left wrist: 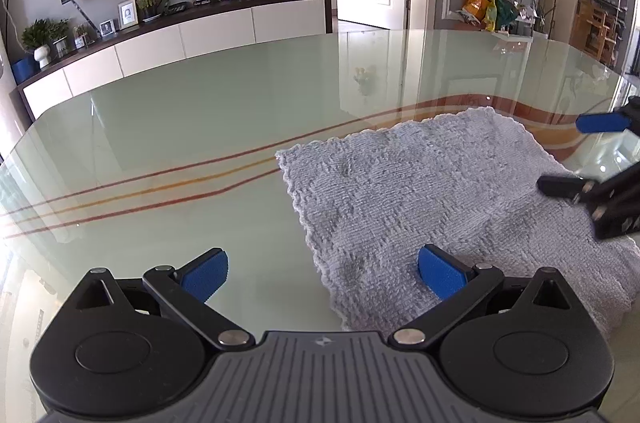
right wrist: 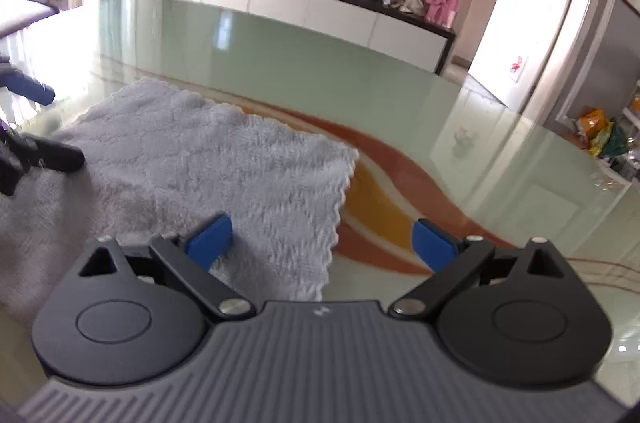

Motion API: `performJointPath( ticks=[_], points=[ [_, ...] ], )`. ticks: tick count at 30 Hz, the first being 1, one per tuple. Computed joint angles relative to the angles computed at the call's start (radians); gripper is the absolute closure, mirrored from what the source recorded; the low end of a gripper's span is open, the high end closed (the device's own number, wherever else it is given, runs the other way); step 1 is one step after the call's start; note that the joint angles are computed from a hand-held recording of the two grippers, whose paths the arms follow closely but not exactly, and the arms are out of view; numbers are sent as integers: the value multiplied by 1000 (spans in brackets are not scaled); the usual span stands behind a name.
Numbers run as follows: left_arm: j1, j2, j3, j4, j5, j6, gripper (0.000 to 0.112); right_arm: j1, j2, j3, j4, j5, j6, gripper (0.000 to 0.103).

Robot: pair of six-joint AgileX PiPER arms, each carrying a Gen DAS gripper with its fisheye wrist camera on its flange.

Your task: Fold towel

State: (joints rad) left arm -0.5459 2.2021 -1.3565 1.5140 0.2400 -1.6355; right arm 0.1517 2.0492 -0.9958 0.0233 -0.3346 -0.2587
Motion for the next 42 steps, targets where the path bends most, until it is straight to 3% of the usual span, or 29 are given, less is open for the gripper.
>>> performJointPath(
  ticks=[4, 7, 13, 23, 32, 35, 36, 38, 42],
  points=[
    [-57, 2, -44, -108, 94, 137, 16, 0, -15, 38, -7, -25, 7, 2],
    [-77, 5, -81, -140, 80, 157, 14, -12, -5, 18, -61, -7, 65, 2],
    [-123, 104, -236, -416, 150, 438, 9, -41, -7, 16, -134, -1, 121, 1],
    [-95, 59, -149, -330, 150, 312, 10, -63, -15, 20, -221, 10, 204, 0],
    [-37, -53, 62, -112, 137, 30, 10, -74, -19, 26, -224, 7, 214, 0],
    [-13, -88, 112, -105, 130, 5, 10, -76, -29, 33, -205, 11, 204, 3],
    [-12, -96, 119, -109, 133, 7, 10, -81, -44, 59, -218, -29, 215, 4],
    [-22, -118, 144, -90, 151, -12, 10, -102, -91, 116, -328, -92, 324, 4],
    [-70, -209, 255, 109, 119, -224, 10, -124, -187, 210, -546, -94, 511, 1]
  ],
)
